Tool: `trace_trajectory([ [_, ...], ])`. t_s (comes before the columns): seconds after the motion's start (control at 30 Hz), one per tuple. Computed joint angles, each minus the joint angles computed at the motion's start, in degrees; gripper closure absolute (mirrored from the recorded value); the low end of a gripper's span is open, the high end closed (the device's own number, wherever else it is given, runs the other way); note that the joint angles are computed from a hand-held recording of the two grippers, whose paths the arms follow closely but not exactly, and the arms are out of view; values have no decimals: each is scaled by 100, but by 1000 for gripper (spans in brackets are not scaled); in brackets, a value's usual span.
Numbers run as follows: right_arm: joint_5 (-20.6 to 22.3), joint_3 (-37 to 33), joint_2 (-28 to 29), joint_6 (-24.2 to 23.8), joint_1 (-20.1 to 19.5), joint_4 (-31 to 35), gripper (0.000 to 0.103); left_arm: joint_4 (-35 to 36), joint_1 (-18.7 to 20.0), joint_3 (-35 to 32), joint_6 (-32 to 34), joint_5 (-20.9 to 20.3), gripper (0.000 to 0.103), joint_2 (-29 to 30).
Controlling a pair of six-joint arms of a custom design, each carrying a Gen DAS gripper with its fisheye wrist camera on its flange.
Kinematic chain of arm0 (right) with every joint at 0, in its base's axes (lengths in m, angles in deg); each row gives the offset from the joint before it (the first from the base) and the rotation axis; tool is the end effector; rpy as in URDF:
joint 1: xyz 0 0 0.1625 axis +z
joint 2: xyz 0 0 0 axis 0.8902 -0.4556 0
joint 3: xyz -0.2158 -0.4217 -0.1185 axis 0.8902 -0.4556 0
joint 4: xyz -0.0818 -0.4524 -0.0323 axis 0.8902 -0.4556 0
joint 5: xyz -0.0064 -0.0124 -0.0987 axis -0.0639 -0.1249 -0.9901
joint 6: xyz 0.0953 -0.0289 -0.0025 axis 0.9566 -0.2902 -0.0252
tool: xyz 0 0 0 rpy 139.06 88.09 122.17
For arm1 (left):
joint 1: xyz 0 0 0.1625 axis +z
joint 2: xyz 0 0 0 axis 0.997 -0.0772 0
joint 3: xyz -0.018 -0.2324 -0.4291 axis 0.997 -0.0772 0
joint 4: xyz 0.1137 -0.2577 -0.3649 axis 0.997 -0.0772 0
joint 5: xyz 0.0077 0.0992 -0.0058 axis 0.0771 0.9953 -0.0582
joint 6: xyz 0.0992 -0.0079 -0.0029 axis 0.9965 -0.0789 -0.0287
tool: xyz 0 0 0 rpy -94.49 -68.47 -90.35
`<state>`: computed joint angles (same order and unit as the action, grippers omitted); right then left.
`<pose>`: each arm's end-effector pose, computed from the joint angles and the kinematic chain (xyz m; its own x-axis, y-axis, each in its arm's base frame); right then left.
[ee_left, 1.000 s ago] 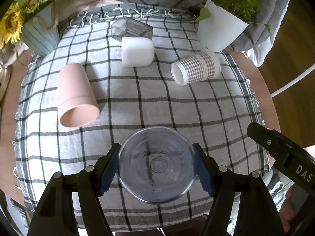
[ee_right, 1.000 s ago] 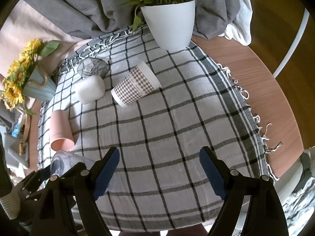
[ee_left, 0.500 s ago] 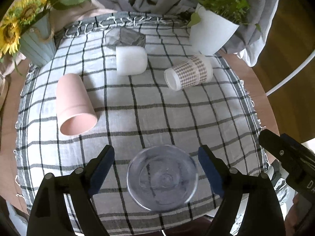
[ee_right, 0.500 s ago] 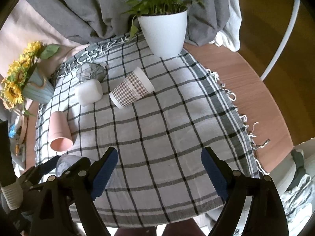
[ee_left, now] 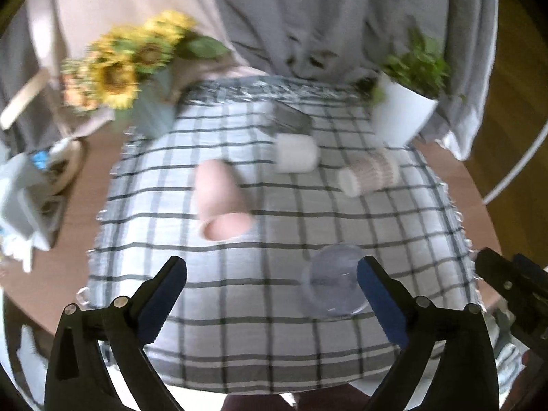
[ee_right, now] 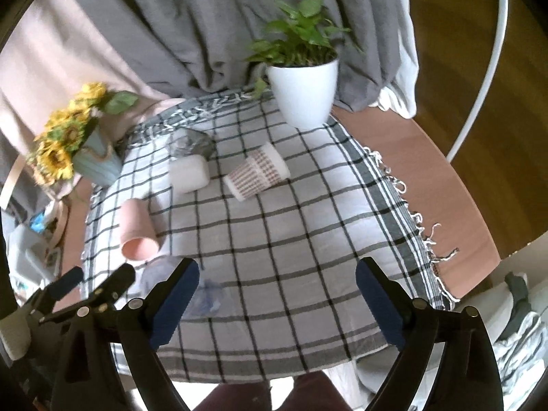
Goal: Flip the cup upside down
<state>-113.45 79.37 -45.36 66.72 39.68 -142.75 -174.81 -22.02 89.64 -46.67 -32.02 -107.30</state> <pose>0.2698 -0.8518 0.1144 -0.7925 -0.1503 0.5911 -0.3994 0.8604 -0.3166 -0.1588 -0.8113 0.2190 -0.6768 -0.3071 -0.6690 0.1901 0.8051 -0.5619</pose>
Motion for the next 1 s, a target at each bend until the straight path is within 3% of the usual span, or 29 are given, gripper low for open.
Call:
trace_trajectory([
  [0.23,191,441,-178,-275,77,-319,7,-383,-146,665,-171,566,1,-337],
  [0.5,371,1176,-380,-866,228,-1755,6,-2076,-397,1226,880,1174,1,-496],
  [0.73,699,1525,-517,-1070,316,-2395,3,-3163,-517,1489,1525,1436,0,-578],
  [1.0,612,1605,-504,-1017,368,-2263,2,-3146,-528,1564,1555,1439,0,-650],
])
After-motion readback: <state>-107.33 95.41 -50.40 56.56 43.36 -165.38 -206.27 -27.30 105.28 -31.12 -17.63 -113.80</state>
